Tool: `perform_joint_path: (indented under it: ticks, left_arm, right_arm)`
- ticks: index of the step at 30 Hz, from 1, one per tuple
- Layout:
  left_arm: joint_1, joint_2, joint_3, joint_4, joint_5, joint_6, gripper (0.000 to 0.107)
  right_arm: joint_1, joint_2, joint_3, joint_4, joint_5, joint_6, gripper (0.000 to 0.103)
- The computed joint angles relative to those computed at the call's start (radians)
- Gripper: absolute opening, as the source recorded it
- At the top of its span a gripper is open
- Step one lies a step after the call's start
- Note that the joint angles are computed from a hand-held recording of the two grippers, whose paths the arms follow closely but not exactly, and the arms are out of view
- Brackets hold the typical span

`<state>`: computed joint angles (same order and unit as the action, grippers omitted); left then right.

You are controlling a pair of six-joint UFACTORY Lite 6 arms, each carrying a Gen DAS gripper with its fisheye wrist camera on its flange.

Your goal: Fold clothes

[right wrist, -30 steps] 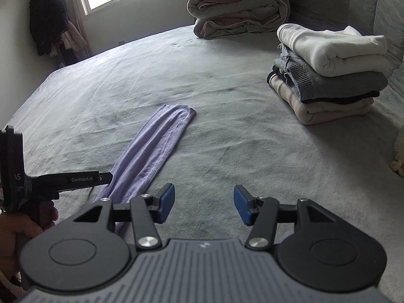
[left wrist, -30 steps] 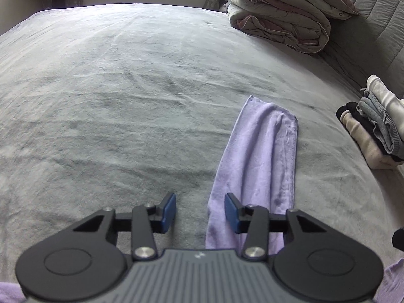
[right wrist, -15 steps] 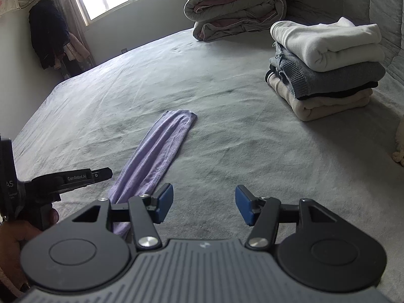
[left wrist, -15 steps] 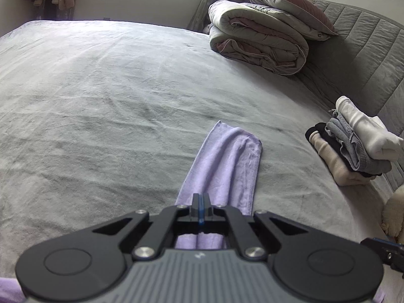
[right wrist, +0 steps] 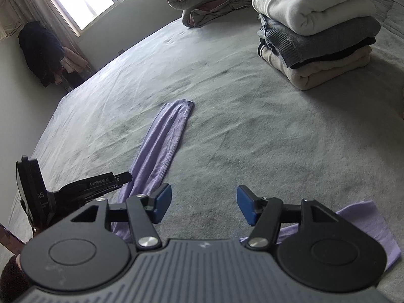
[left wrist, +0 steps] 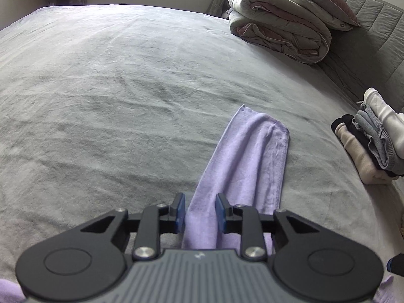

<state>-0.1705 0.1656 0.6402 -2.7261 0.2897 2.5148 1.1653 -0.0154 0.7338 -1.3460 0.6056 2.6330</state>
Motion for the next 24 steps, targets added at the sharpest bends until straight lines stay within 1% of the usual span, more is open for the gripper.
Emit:
perform_joint_path:
  ticks: [1,4,9,10,11,12,16,20,24]
  left_arm:
    - [-0.001,0.022,0.006,-0.047,0.023,0.032,0.027]
    - [-0.01,0.062,0.032,-0.11,0.055,0.064,0.027]
    - [-0.047,0.113,0.076,-0.219,0.081,0.163,0.027]
    - [-0.056,0.118,0.081,-0.251,0.08,0.193,0.024]
    - [-0.062,0.12,0.086,-0.251,0.072,0.198,0.015]
    - [-0.066,0.12,0.092,-0.243,0.063,0.195,0.002]
    - [-0.069,0.057,0.073,-0.139,0.033,0.082,0.001]
    - [-0.07,-0.094,0.0,0.041,0.03,-0.084,0.001]
    - [-0.096,-0.275,-0.073,0.178,-0.002,-0.211,0.001]
  right_arm:
    - [-0.005,-0.002,-0.004,-0.003,-0.004,0.0,0.062]
    - [-0.022,-0.009,-0.015,-0.018,-0.018,0.004,0.062]
    - [-0.05,-0.009,-0.025,-0.034,-0.045,0.01,0.062]
    - [-0.056,-0.008,-0.026,-0.038,-0.054,0.011,0.062]
    - [-0.062,-0.008,-0.027,-0.041,-0.061,0.013,0.062]
    - [-0.065,-0.008,-0.028,-0.047,-0.067,0.016,0.062]
    - [-0.067,-0.009,-0.029,-0.055,-0.075,0.017,0.062]
    - [-0.062,-0.024,-0.043,-0.057,-0.07,0.036,0.063]
    - [-0.061,-0.043,-0.057,-0.076,-0.073,0.065,0.067]
